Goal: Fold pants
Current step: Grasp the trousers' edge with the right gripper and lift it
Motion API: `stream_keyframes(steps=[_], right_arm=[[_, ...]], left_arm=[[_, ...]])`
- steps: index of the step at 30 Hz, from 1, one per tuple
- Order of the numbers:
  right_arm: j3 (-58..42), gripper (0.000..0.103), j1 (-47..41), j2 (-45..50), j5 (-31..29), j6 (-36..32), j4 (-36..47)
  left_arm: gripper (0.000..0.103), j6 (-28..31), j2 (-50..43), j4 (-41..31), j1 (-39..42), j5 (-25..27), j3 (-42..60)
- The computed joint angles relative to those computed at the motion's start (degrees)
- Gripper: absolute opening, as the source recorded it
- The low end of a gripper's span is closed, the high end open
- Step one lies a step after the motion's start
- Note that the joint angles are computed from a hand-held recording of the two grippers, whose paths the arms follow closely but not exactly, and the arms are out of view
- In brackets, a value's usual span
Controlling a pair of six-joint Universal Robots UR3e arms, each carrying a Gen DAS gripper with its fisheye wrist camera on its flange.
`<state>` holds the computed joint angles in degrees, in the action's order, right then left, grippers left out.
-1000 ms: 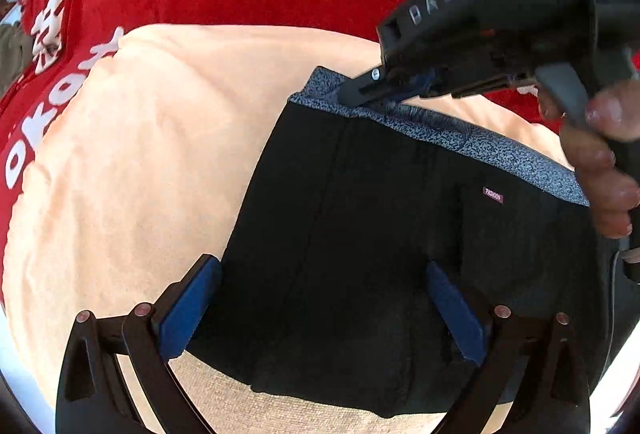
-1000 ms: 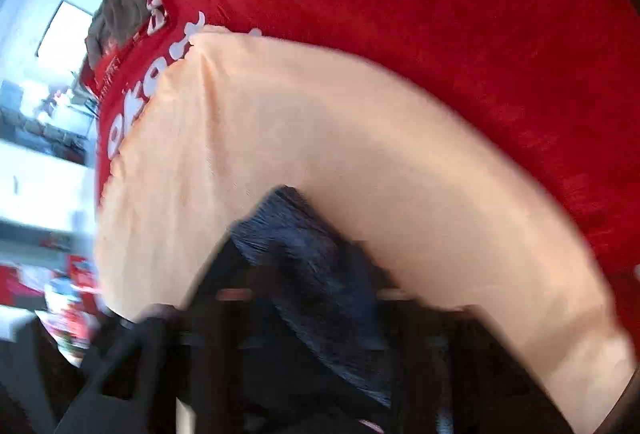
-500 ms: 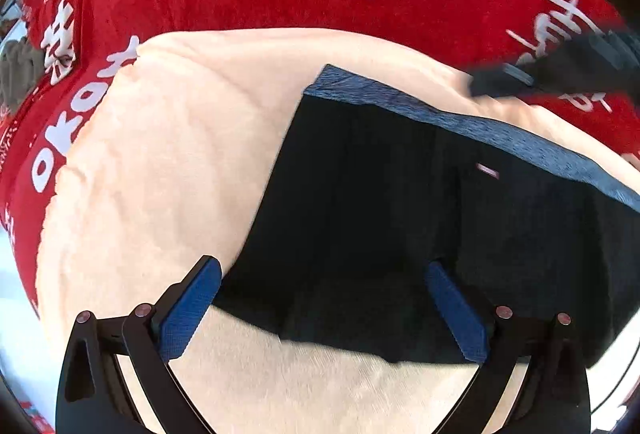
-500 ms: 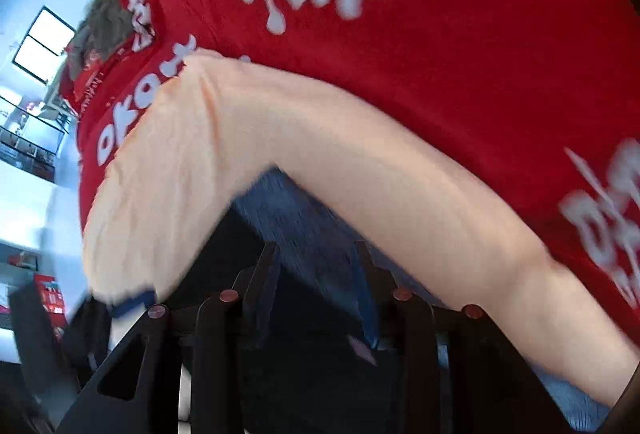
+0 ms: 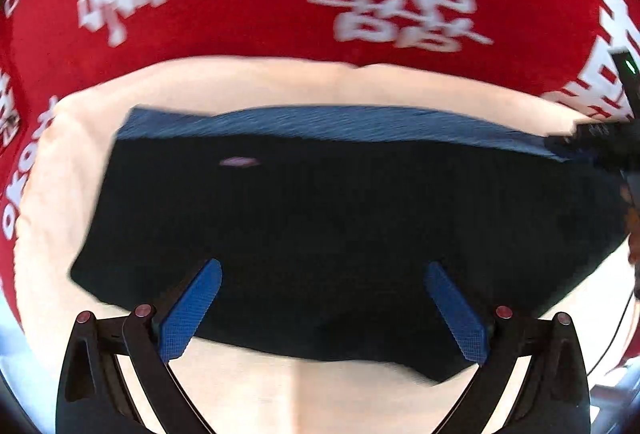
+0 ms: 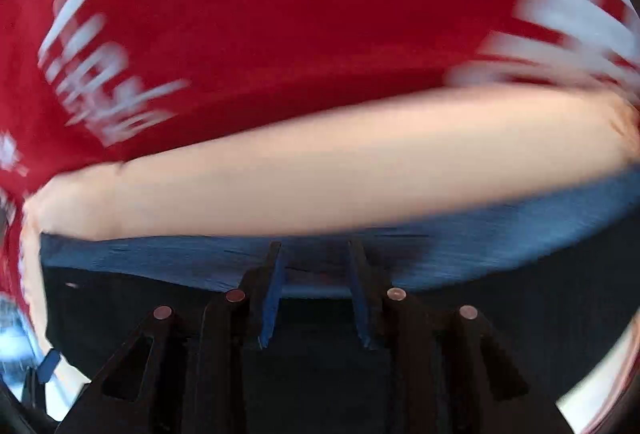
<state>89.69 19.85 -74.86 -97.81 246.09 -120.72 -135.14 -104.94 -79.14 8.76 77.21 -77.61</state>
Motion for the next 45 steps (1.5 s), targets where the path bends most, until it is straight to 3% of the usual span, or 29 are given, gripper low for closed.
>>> stream_keyframes(steps=[3,6,8,10,12,18,20,29,36,45], right_arm=[[9.3,0.053,1.7,-11.7,-2.6,3.0,4.3],[19.3,0.054,4.5,-21.2,-2.8,7.4,7.0],[27.8,0.054,8.2,-26.5,-4.3,13.1,0.2],[30.3,0.054,10.4,-28.0,-5.5,14.0,-3.2],[30.3,0.058,11.8,-27.3,-6.0,12.6,-4.8],[32.0,0.081,12.8,-25.7,-6.5,10.6,-11.3],[32.4,0.082,12.3,-25.9,-5.8,10.9,-12.0],[50.4,0.082,8.7,-38.1,-1.8,12.4,-30.4],[57.7,0.082,2.8,-45.6,5.1,9.8,-35.1],[60.2,0.083,3.1,-45.8,5.2,9.1,-39.4]], left_arm=[[0.103,-4.5,0.4,-0.4,-5.6,-0.9,-0.1],[0.103,-7.7,-1.0,1.7,-11.4,0.0,-1.1],[0.103,-9.5,-1.0,5.7,-16.1,4.4,-5.8],[0.103,-10.6,-0.5,5.9,-18.5,7.5,-8.5],[0.103,-10.9,2.6,10.1,-18.1,6.7,-13.2],[0.103,-12.0,0.8,7.3,-19.1,8.7,-10.0],[0.103,-12.2,0.0,7.0,-19.8,9.3,-9.0],[0.103,-16.1,-5.3,2.0,-22.9,12.8,-1.0],[0.103,-18.3,-5.9,2.9,-26.2,16.3,-0.1],[0.103,-21.6,-4.3,3.5,-28.9,19.9,-1.3]])
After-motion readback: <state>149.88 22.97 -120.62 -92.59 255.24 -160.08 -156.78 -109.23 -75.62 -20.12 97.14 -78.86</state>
